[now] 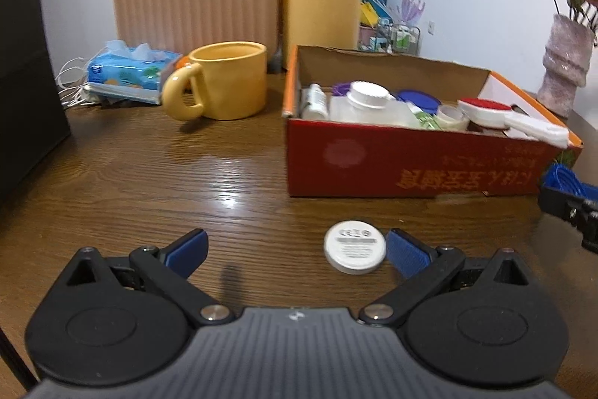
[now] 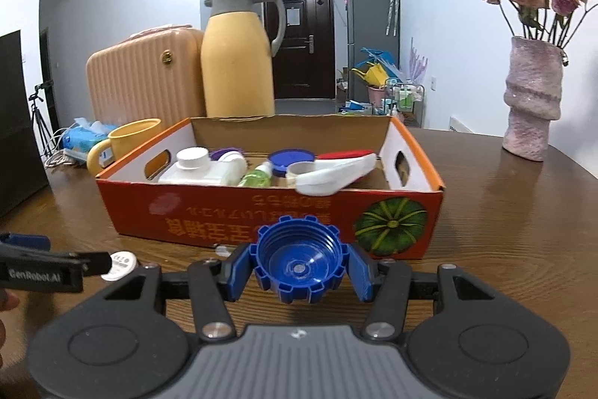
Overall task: Organize rigid objects
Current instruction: 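Grasp the white round disc with the left gripper while the right gripper holds the blue cap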
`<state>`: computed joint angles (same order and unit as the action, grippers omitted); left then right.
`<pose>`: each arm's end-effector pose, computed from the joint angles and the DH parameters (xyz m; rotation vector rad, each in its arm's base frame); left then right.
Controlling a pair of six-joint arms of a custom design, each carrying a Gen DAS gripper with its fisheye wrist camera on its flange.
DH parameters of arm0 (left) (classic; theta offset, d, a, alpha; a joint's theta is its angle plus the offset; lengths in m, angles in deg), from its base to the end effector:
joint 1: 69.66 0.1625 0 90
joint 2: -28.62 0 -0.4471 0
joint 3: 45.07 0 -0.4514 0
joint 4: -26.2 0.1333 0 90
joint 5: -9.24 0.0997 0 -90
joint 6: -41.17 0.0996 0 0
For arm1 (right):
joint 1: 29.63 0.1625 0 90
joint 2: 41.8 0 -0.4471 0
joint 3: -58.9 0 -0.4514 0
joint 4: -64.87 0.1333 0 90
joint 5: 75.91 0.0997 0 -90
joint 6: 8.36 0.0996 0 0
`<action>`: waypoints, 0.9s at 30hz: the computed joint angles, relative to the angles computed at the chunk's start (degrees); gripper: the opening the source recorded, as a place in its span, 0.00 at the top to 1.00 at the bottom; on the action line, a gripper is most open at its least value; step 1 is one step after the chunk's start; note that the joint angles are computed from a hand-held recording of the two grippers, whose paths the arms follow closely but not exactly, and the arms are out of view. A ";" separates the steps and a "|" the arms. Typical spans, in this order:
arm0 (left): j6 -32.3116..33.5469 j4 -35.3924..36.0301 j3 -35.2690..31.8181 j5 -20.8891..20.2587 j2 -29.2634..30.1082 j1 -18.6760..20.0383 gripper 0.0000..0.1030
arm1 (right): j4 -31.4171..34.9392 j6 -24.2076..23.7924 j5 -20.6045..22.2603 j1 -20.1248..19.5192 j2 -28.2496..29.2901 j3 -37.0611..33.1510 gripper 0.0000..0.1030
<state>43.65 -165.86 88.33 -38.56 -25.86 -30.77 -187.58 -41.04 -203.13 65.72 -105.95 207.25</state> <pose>-0.2379 -0.4491 0.0547 0.9491 2.3167 -0.8622 0.1043 -0.3302 0.1972 0.1254 -1.9408 1.3333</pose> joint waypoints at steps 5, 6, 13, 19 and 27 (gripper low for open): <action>-0.20 0.77 -0.61 0.27 1.78 -0.91 0.00 | -1.20 0.05 0.83 -1.06 -1.37 1.34 0.48; -0.25 0.82 -0.76 0.42 2.15 -1.06 0.00 | -1.41 0.03 0.97 -1.25 -1.59 1.55 0.48; -1.94 2.29 -1.99 1.96 3.87 -1.49 0.00 | -2.07 0.15 1.73 -1.84 -2.77 2.72 0.48; -4.49 5.57 -3.28 2.86 4.59 -1.31 0.06 | -2.67 -0.07 1.99 -1.85 -2.84 3.14 0.48; -3.15 3.73 -2.71 0.09 4.33 -1.60 0.61 | -3.34 -0.46 2.09 -1.85 -2.67 3.28 0.48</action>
<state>40.49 -162.14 85.62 -38.47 -21.53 -32.37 -190.92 -41.50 -201.04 63.87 -108.62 210.53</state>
